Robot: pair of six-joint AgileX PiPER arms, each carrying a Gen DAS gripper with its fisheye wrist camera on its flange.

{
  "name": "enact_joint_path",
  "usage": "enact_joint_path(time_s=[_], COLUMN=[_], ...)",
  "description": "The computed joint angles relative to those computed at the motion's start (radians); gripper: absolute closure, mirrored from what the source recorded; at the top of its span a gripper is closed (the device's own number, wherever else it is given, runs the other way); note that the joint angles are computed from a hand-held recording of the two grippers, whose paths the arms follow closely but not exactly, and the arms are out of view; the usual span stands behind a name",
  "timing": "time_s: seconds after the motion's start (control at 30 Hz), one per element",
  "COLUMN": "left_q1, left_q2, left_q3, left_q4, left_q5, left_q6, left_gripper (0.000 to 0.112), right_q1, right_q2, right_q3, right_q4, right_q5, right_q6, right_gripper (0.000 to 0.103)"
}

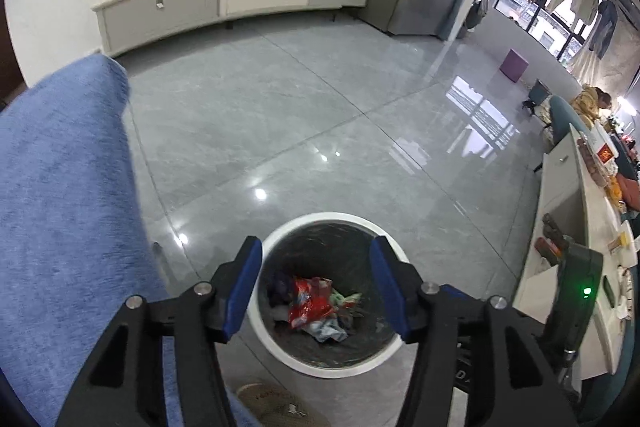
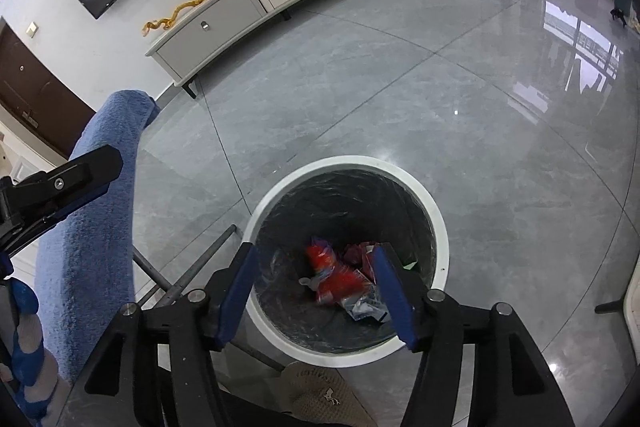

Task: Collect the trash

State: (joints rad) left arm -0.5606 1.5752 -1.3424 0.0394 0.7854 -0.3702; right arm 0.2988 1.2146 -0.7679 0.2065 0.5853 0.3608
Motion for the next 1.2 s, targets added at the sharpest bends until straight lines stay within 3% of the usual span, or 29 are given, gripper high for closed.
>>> enact_joint_path(time_s=[0.2,0.47,0.87,1.2], left_q1=[-0.058,-0.089,-0.027,0.122], left_q2=[-0.13,-0.306,-0.592,-0.817], left_q3=[0.074,0.164,0.296,0.369], left_q4=[0.262,0.472,0.608,0.61], left_q5=[0.033,0.149,0.298,0.361], left_q6=[-0.216,-0.349,-0.387,-0.318], left_gripper=[0.043,0.042,0.042,0.042], right_q1=[0.125,0.343,0.754,0.954], right_q2=[-0.029,-0.043,0.076,0.217], right_q3=[-0.057,-0.166,-0.415,-0.574], right_q4=[-0.184,-0.433,-0.803,-0.954], right_q5=[0.033,0.121,0.344,0.469], right_q6=[0.204,0.473,0.768,0.857], right_gripper=[0.033,0.025,0.009,0.002])
